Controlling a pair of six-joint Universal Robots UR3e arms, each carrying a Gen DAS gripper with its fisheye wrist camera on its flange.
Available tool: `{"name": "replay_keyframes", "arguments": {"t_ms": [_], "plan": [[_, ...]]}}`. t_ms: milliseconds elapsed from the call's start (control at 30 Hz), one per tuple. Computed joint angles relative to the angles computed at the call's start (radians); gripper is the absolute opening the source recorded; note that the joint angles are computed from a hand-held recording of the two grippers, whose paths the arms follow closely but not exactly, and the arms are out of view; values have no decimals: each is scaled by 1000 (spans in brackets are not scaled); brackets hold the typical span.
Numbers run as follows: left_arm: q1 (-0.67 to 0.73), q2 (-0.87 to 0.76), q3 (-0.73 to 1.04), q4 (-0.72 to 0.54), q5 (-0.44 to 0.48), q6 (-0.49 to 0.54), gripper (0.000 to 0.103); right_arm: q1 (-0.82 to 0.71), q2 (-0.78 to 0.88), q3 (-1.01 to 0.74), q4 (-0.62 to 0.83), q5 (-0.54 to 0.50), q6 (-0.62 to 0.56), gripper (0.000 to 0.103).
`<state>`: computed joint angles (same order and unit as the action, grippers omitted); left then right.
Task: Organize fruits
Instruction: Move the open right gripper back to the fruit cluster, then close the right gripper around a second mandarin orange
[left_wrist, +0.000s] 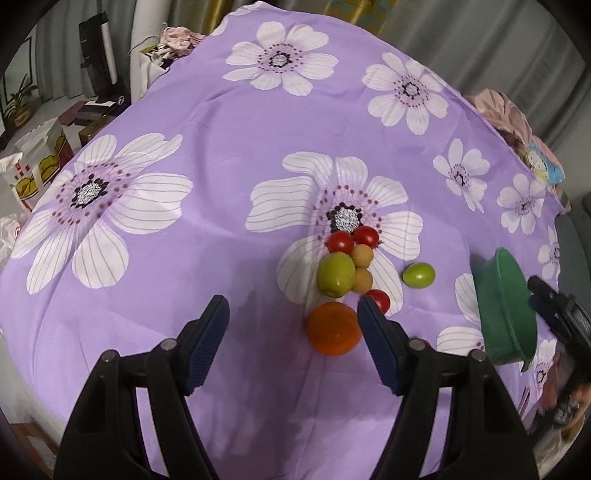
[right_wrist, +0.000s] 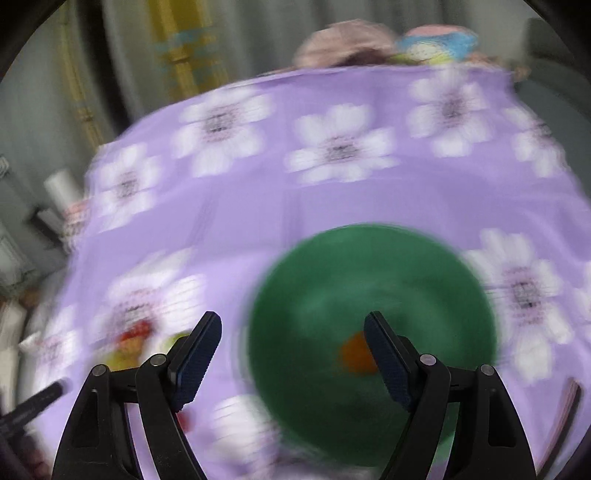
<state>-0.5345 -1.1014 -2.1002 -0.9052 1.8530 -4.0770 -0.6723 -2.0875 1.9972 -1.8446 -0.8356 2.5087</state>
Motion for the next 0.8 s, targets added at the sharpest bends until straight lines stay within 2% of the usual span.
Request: {"name": "replay_keyframes", "arguments": {"t_ms": [100,167,267,333,433,500,633,700,800], "plan": [[22,47,-40,20,-1,0,71,70,41,-56,214,88,-129,80],[37,81,-63,16,-7,-4,71,169,74,-44,209,101,-117,80],[73,146,-102,12,-31,7,71,332,130,9,47,66,-9,79],[93,173,-112,-5,-41,20,71,449,187,31,-76,21,63,71],[130,223,-131,-36,-67,42,71,574,267,52,-204,-36,132,69],[154,256,-149,-48,-93,52,72,638,324,52,-284,-77,186,63],[175,279,-166,-63,-115,54,72,724,434,39,-405,-142,256,58],[173,277,-166,-64,-113,49,72,747,467,39,-448,-166,269,49],[165,248,-158,-47,-114,50,72,721,445,61,-433,-147,239,49]]}}
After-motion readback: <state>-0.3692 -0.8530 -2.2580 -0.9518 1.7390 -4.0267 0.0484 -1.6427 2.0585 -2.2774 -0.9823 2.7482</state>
